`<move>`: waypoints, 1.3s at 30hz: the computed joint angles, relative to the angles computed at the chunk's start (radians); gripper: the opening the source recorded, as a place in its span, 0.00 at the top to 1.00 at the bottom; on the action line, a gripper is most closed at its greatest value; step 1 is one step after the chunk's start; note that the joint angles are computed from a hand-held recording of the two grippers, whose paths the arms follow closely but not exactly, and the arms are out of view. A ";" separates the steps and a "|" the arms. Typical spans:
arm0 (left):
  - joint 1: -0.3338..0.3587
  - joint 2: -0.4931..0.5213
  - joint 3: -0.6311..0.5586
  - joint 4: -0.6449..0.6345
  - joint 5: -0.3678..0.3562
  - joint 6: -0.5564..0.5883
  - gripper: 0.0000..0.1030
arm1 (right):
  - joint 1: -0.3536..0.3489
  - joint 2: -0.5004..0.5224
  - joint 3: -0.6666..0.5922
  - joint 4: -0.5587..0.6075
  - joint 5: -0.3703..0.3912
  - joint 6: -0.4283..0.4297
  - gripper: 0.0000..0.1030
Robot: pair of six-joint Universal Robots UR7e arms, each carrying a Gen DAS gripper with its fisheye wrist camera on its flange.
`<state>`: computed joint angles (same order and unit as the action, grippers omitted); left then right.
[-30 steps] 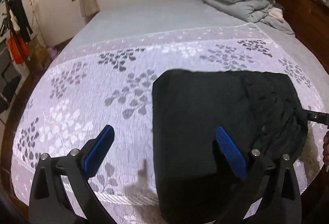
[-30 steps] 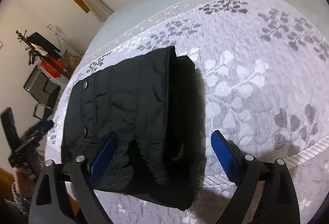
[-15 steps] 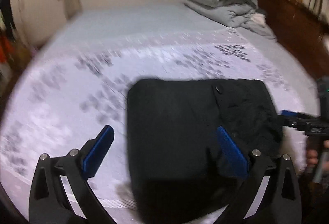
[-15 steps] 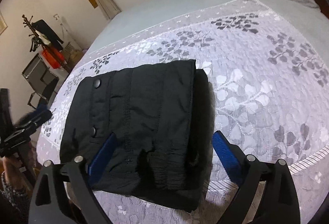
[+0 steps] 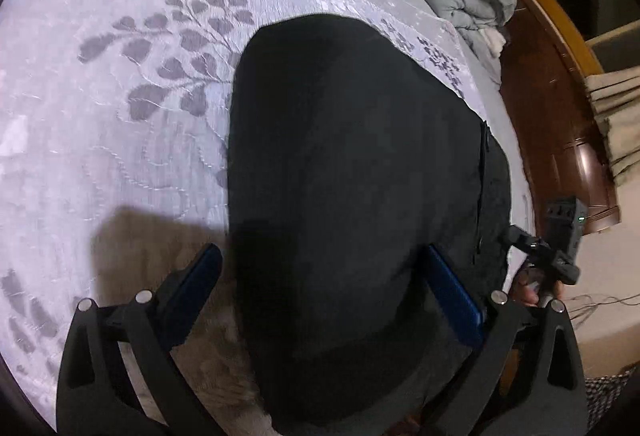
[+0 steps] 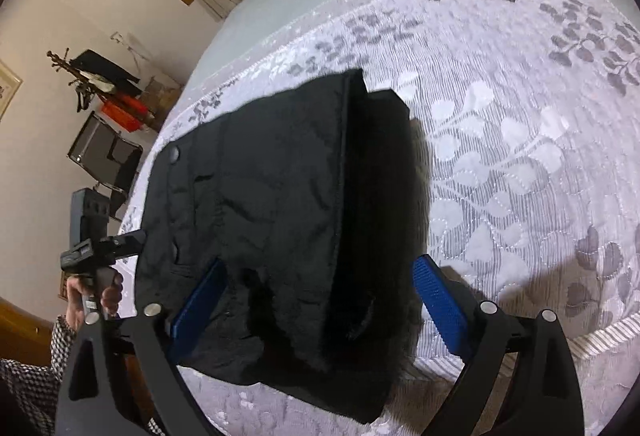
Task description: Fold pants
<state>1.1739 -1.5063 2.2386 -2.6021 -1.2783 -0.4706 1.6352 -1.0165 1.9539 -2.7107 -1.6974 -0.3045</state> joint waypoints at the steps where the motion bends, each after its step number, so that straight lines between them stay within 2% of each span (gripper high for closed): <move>1: 0.015 0.008 0.000 -0.017 -0.026 0.002 0.03 | -0.002 0.003 -0.002 0.004 0.004 0.001 0.08; 6: 0.074 0.039 0.008 -0.091 -0.141 0.009 0.03 | -0.013 0.011 -0.006 0.016 0.030 0.005 0.06; 10: 0.094 0.049 0.012 -0.123 -0.205 -0.012 0.03 | -0.024 0.014 -0.012 0.035 0.050 0.001 0.03; 12: 0.098 0.062 0.015 -0.141 -0.260 -0.028 0.03 | -0.026 0.019 -0.018 0.043 0.046 -0.008 0.03; 15: 0.072 0.080 -0.001 -0.075 -0.211 0.001 0.03 | -0.040 0.039 -0.036 0.070 0.058 0.020 0.03; 20: 0.054 0.106 0.005 -0.123 -0.207 -0.057 0.03 | -0.053 0.054 -0.053 0.097 0.101 0.011 0.03; 22: 0.060 0.106 0.007 -0.129 -0.237 -0.059 0.03 | -0.061 0.059 -0.062 0.113 0.127 0.012 0.03; 25: 0.096 0.118 0.010 -0.157 -0.353 -0.057 0.03 | -0.088 0.062 -0.077 0.148 0.183 0.000 0.03; 26: 0.099 0.128 0.013 -0.159 -0.369 -0.061 0.03 | -0.099 0.061 -0.080 0.158 0.209 -0.001 0.03; 28: 0.074 0.138 0.024 -0.164 -0.317 -0.056 0.03 | -0.105 0.066 -0.091 0.174 0.224 -0.003 0.03; 30: 0.041 0.142 0.025 -0.152 -0.258 -0.064 0.03 | -0.098 0.071 -0.094 0.165 0.201 0.003 0.07; 33: 0.005 0.134 0.046 -0.193 -0.204 -0.102 0.05 | -0.090 0.062 -0.082 0.136 0.189 0.004 0.27; 35: -0.042 0.124 0.063 -0.201 -0.129 -0.103 0.17 | -0.087 0.042 -0.064 0.115 0.205 0.003 0.46; 37: -0.050 0.119 0.060 -0.204 -0.121 -0.105 0.33 | -0.074 0.030 -0.056 0.101 0.208 -0.001 0.56; 39: -0.056 0.112 0.052 -0.187 -0.114 -0.106 0.41 | -0.047 0.022 -0.047 0.075 0.181 -0.007 0.60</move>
